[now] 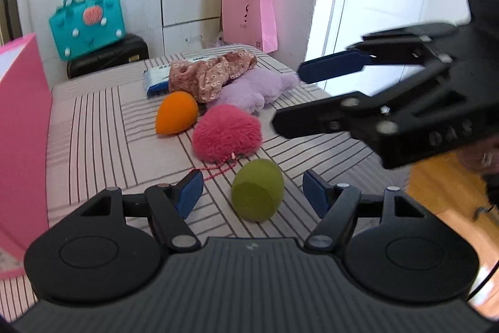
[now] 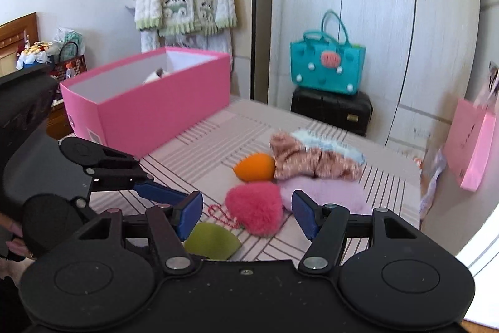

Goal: Organize soft objects
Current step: 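Move the left gripper to the green egg sponge and close on it, then grasp the pink fluffy heart with the right gripper while the left holds the green sponge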

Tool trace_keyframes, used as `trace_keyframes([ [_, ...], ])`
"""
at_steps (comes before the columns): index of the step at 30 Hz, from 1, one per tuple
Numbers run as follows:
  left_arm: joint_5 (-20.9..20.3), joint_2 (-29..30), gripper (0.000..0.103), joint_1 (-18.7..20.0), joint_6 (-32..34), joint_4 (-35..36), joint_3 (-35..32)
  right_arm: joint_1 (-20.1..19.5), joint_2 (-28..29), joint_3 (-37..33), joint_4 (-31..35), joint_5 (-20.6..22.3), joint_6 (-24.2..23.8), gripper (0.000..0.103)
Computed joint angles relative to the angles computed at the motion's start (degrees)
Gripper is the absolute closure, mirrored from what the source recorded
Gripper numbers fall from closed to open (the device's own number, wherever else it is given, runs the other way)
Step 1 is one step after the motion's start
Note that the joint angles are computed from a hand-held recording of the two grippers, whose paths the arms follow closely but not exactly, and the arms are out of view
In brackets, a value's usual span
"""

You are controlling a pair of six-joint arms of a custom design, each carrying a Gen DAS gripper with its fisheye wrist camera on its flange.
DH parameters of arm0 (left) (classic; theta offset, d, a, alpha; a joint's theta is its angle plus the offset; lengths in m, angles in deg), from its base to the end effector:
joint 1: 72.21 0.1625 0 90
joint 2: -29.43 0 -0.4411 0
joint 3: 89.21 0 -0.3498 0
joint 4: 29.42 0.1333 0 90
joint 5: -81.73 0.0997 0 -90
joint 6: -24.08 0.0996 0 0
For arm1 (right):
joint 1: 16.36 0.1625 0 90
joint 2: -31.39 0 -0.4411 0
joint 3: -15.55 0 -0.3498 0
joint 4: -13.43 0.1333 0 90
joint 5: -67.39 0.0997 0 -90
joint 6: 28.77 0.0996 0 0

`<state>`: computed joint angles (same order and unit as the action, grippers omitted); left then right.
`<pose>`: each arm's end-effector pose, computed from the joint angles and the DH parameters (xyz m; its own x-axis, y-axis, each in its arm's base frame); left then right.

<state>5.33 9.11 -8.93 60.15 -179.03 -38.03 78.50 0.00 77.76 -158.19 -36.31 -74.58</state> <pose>-0.2413 -0.8278 0.0993 -0.5107 0.7327 -0.4498 0.8597 0.4352 -0.2674 0.1784 -0.8027 0.2291 -0.6472 -0.3815 0.6600 -0.7426 0.5111 -0.4328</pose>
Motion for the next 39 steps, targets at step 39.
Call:
trace_keyframes([
  [39, 8.9, 1.0, 0.068, 0.8, -13.9, -1.9, -4.2, -1.7, 11.3, -11.2, -3.8, -2.9, 3.2, 0.056],
])
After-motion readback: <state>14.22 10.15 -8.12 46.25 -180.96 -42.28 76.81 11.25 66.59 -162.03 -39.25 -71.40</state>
